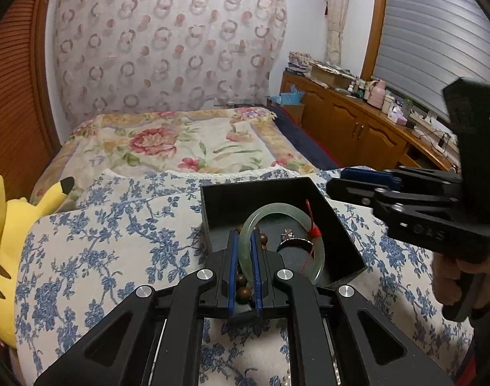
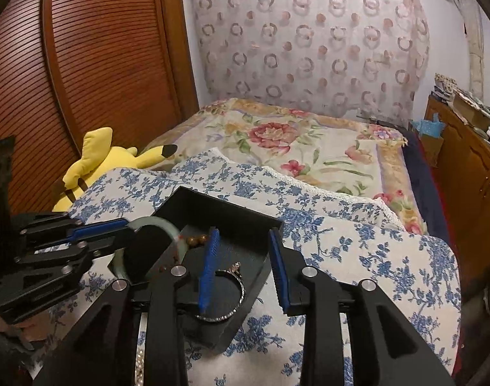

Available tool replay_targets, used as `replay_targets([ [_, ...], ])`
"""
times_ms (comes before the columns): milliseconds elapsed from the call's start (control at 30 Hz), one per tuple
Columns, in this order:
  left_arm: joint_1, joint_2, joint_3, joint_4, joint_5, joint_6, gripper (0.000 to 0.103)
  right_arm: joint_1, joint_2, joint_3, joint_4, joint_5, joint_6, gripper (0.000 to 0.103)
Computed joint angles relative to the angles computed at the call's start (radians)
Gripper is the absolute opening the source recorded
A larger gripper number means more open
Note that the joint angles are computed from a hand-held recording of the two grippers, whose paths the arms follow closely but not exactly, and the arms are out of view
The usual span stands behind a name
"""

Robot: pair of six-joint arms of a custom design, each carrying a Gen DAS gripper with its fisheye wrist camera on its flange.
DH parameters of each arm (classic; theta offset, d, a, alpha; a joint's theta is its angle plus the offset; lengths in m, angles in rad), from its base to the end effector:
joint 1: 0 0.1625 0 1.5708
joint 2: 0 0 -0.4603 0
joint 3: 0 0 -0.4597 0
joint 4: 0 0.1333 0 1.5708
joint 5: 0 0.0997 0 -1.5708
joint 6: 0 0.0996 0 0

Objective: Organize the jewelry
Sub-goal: 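Carry the jade bangle and gold flower into the black box and release both, then move both open tools back from the box to the jewelry pile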

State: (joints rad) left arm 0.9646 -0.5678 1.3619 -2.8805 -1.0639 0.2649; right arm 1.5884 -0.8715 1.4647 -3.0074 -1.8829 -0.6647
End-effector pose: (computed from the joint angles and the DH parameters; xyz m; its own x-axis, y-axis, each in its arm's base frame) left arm -0.3293 -0.7938 0.0556 -0.6953 0.4781 -0.5367 0.7022 0.6111 -0.3653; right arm 0.1170 -0.8126 0.2692 -0.7449 -0.2428 0.6214 -0.5986 0.6544 -0.4620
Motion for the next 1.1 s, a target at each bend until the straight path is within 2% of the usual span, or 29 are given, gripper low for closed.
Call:
replay_targets([
  [333,0.004,0.044,-0.049,0.049,0.021,-0.010,0.009,-0.006,-0.049,0.078,-0.052,0.017,-0.025,0.034],
  [467,-0.002,0.034,-0.031,0.019,0.031,0.006,0.010,-0.010,-0.064,0.106,-0.066,0.025,-0.027,0.034],
  [533,-0.007,0.020,-0.011,-0.004,0.029,0.015,0.025,-0.012,-0.074,0.126,-0.075,0.026,-0.028,0.034],
  [767,-0.026,-0.051,0.103,-0.097,0.018,0.053,0.049,-0.019,-0.125,0.228,-0.142,0.035,-0.034,0.034],
  [833,-0.032,-0.076,0.146,-0.133,0.016,0.067,0.063,-0.020,-0.145,0.267,-0.161,0.043,-0.034,0.034],
  [1000,-0.042,-0.126,0.227,-0.192,0.005,0.081,0.080,-0.023,-0.186,0.354,-0.210,0.053,-0.049,0.034],
  [1100,-0.042,-0.158,0.278,-0.216,-0.006,0.078,0.083,-0.025,-0.204,0.401,-0.229,0.048,-0.051,0.034],
])
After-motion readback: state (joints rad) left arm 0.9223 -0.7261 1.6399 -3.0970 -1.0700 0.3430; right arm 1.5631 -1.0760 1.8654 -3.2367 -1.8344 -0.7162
